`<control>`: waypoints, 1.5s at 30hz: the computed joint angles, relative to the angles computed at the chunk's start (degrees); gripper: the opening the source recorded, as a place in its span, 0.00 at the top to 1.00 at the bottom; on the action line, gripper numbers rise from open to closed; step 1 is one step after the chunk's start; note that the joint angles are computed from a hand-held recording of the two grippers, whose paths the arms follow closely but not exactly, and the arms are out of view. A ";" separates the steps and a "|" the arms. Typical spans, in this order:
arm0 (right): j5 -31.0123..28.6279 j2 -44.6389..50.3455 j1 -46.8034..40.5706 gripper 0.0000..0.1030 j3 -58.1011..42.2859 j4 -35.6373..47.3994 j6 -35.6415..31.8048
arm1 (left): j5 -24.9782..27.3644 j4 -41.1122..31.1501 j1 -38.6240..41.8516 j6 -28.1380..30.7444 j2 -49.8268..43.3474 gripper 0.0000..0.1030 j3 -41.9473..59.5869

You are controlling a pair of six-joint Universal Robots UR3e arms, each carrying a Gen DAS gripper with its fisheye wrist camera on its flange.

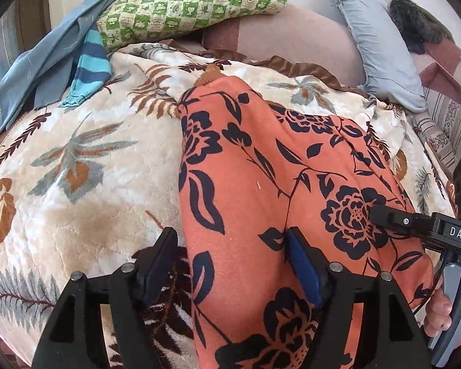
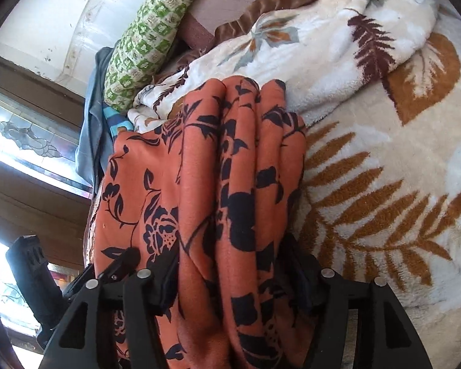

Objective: Fold small clothes

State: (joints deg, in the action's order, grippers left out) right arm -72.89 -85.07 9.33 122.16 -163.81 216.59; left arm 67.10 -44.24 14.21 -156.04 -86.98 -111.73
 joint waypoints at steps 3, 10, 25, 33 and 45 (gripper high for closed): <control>-9.88 -4.48 3.51 0.38 -3.04 4.32 -0.66 | 0.44 3.78 0.44 -1.07 3.23 0.29 -1.60; -6.20 -2.52 3.71 0.74 -8.88 -6.26 -3.85 | 8.91 13.08 -6.78 -6.10 -8.50 0.29 10.13; -5.78 10.25 3.68 0.91 -14.81 1.70 -1.65 | 13.67 11.76 -7.76 -9.08 -17.13 0.22 13.73; -9.47 -3.55 9.97 0.87 -7.42 2.32 -3.32 | 13.26 15.92 -3.70 -4.16 4.33 0.22 -5.06; -20.73 -8.12 22.82 0.87 -4.08 9.11 3.02 | 9.55 8.26 3.29 -0.24 22.03 0.22 -15.70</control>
State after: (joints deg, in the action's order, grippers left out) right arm -93.62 -93.19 32.15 118.08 -154.70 219.62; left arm 76.65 -35.98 17.50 -156.28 -64.94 -127.43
